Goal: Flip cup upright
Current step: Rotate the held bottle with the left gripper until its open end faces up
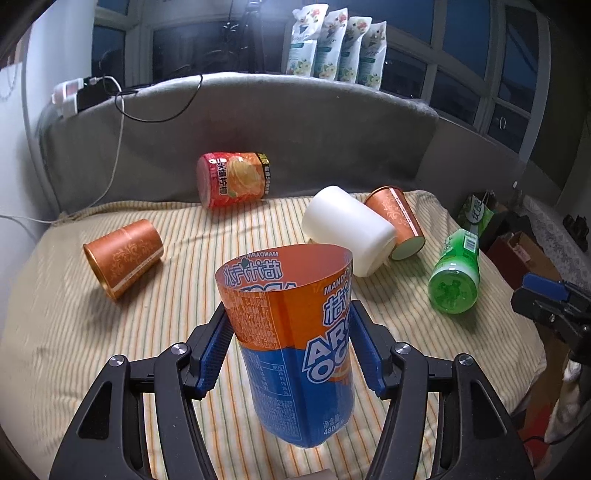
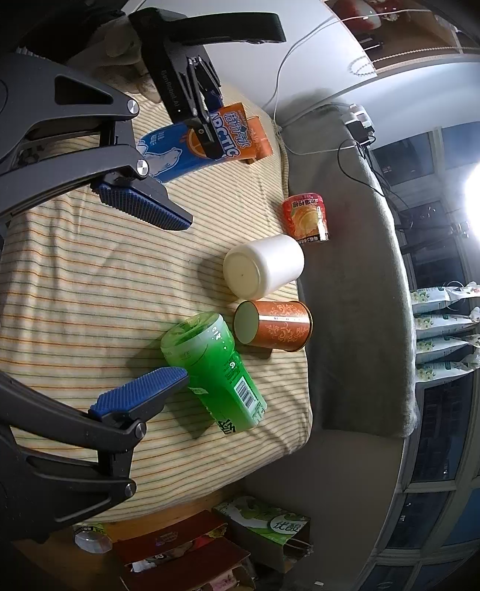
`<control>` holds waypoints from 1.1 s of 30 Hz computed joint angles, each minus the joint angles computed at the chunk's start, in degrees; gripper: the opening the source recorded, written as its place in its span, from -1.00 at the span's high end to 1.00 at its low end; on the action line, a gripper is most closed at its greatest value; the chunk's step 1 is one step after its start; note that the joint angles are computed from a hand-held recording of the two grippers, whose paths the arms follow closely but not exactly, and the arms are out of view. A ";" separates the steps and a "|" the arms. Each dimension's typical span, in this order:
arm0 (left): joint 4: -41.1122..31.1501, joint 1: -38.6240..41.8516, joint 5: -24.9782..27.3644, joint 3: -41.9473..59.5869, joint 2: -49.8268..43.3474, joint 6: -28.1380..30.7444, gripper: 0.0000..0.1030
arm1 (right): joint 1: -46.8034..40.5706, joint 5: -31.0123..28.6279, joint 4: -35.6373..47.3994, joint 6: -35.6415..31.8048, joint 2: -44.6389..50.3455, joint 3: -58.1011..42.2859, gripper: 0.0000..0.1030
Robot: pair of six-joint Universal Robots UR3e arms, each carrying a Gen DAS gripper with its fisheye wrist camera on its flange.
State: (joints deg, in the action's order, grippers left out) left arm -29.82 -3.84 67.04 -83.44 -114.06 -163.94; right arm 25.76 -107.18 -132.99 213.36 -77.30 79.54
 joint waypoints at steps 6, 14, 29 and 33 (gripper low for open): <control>3.63 -0.29 0.33 -4.01 1.88 0.67 -0.19 | 0.53 -0.56 0.74 0.23 0.19 -0.81 -0.54; 5.92 0.58 -1.40 -8.74 4.65 1.17 -0.19 | 1.60 -1.54 1.99 0.72 0.77 -2.48 -0.54; 8.74 1.26 -4.06 -15.91 9.29 3.56 -0.19 | 2.92 -2.71 2.91 1.46 0.94 -3.59 -0.54; 8.49 1.57 -5.17 -16.88 10.06 4.20 -0.21 | 3.38 -3.02 3.29 1.65 1.00 -4.09 -0.54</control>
